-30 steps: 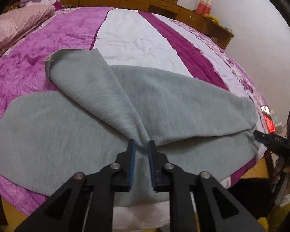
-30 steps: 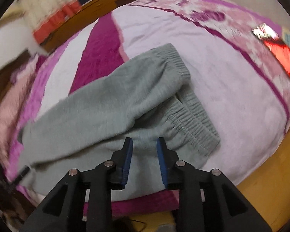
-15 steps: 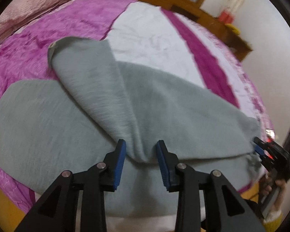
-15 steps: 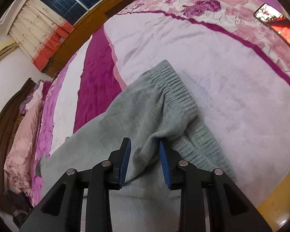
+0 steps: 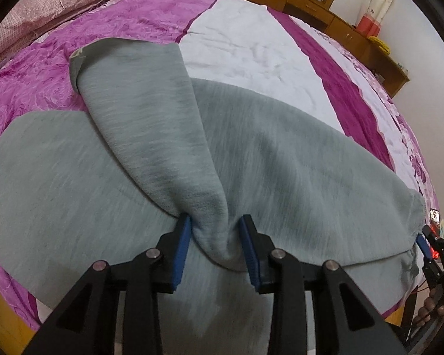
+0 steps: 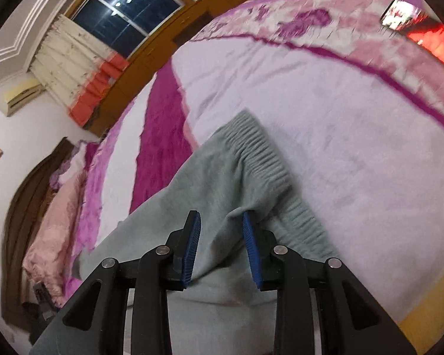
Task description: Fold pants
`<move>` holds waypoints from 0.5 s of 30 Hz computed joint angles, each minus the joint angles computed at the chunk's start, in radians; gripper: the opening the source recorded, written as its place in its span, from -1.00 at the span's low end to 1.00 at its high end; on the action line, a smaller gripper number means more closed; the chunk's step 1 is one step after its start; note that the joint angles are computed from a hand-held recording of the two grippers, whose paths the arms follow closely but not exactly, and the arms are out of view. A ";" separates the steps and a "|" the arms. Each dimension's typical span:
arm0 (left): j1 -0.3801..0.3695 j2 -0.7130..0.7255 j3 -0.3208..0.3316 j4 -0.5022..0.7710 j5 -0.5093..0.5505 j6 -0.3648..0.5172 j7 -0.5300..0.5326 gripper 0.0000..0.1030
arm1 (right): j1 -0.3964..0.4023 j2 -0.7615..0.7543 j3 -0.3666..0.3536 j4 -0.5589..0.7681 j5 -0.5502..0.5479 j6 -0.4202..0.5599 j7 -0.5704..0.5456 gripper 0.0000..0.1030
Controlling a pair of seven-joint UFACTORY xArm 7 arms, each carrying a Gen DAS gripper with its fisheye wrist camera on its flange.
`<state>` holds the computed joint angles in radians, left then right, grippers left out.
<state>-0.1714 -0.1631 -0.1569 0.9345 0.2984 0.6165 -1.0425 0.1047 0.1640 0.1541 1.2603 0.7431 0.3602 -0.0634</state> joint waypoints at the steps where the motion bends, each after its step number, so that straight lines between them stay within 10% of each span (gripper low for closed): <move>1: 0.000 0.001 0.002 0.000 -0.004 -0.002 0.005 -0.33 | 0.008 -0.003 -0.012 -0.004 -0.035 0.000 0.046 -0.55; 7: -0.001 -0.011 0.013 -0.019 -0.029 -0.032 0.062 -0.39 | 0.004 0.080 -0.032 0.082 -0.143 0.069 0.191 -0.55; 11: -0.003 -0.036 0.024 -0.041 -0.075 -0.053 0.131 -0.80 | -0.006 0.117 -0.030 0.145 -0.209 0.125 0.254 -0.57; 15: 0.005 -0.098 0.028 -0.084 -0.129 -0.104 0.164 -0.86 | -0.009 0.087 -0.027 0.138 -0.265 0.121 0.276 -1.00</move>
